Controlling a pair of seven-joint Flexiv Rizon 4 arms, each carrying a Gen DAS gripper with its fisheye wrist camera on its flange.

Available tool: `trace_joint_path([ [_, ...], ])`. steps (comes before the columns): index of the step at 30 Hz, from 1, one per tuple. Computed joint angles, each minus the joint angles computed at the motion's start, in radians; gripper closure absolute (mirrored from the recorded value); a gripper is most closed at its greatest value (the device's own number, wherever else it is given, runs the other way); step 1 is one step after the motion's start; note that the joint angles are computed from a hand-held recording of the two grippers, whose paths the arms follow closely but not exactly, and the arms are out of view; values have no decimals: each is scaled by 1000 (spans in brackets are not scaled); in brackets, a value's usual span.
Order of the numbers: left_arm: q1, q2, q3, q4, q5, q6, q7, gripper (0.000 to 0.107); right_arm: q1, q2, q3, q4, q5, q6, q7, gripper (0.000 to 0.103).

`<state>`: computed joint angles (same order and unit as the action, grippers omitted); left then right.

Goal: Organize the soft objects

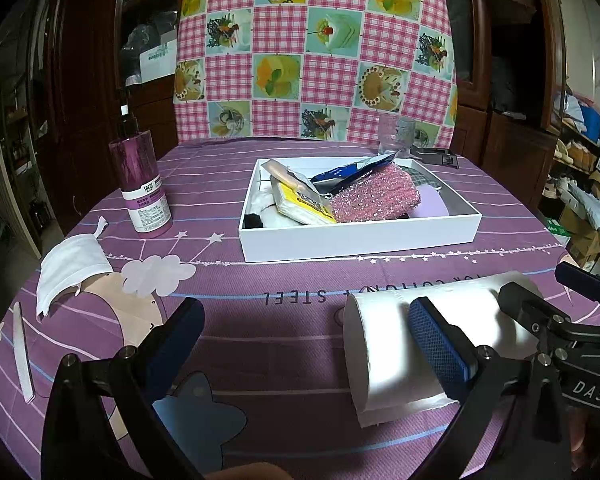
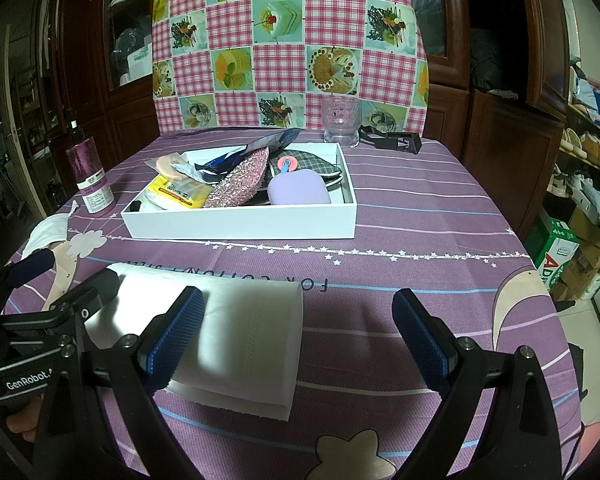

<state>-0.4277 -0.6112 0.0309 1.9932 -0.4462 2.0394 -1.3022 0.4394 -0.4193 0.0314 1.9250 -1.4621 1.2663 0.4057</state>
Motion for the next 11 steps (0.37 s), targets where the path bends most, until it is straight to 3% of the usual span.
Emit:
trace_joint_path([
  [4, 23, 2, -19, 1, 20, -3, -11, 4, -2, 2, 0, 3, -3, 0, 0, 8],
  [7, 125, 10, -103, 7, 110, -23, -64, 4, -1, 0, 1, 1, 0, 0, -1, 8],
  [11, 77, 1, -45, -6, 102, -22, -66, 4, -2, 1, 1, 1, -2, 1, 0, 8],
])
